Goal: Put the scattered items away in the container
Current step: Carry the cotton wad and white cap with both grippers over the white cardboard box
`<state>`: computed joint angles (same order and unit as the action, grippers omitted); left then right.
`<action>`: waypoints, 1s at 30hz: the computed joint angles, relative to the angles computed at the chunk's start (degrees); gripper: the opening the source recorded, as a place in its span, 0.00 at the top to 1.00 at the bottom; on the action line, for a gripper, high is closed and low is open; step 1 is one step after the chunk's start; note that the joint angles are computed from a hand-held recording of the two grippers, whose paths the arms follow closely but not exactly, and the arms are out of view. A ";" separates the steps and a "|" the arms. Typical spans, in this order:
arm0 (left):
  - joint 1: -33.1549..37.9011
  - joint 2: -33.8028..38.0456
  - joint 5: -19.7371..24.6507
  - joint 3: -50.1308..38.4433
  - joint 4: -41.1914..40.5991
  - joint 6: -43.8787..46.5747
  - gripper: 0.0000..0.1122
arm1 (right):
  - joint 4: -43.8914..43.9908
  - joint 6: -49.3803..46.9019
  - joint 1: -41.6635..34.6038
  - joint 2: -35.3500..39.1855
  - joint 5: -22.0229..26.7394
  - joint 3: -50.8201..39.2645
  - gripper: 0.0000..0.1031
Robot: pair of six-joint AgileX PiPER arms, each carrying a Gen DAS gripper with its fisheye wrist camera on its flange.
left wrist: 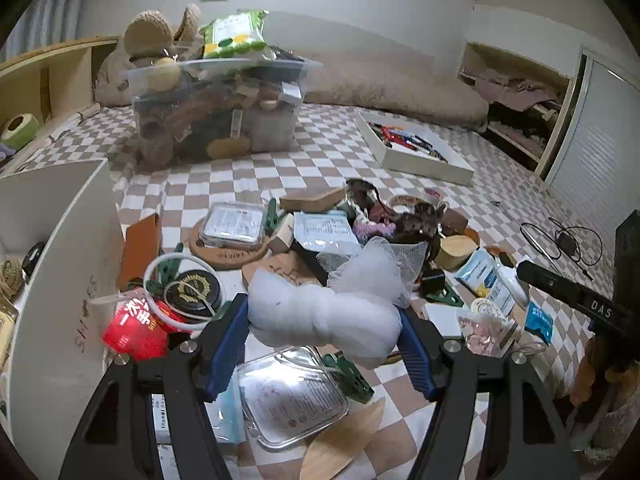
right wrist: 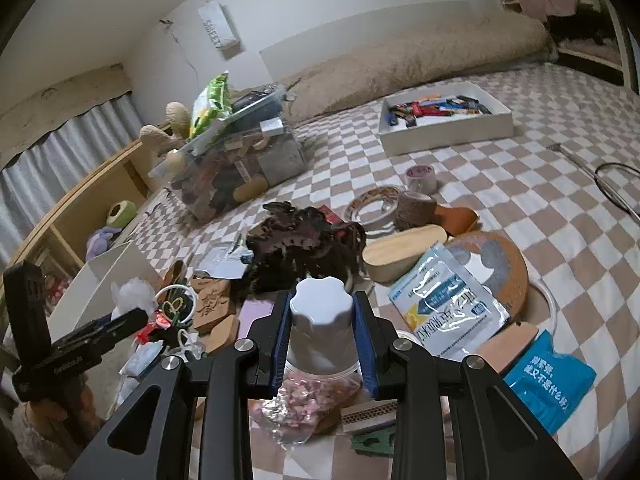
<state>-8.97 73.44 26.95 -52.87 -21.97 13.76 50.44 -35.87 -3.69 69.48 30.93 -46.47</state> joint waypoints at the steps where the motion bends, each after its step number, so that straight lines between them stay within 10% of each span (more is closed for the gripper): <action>1: 0.28 -0.22 0.05 0.00 -0.40 0.24 0.38 | -0.39 0.27 0.28 -0.25 -0.21 -0.07 0.70; 19: 7.45 -10.33 1.07 0.48 1.77 -0.72 0.38 | -4.84 6.55 6.45 -3.45 -3.16 -4.14 0.70; 30: 24.83 -15.19 8.49 1.53 -15.97 16.60 0.38 | -15.11 19.07 18.45 -2.49 -6.81 -7.68 0.70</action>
<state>15.85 58.25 35.44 -51.34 -37.94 30.36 35.34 -16.80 14.76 66.99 24.12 -54.15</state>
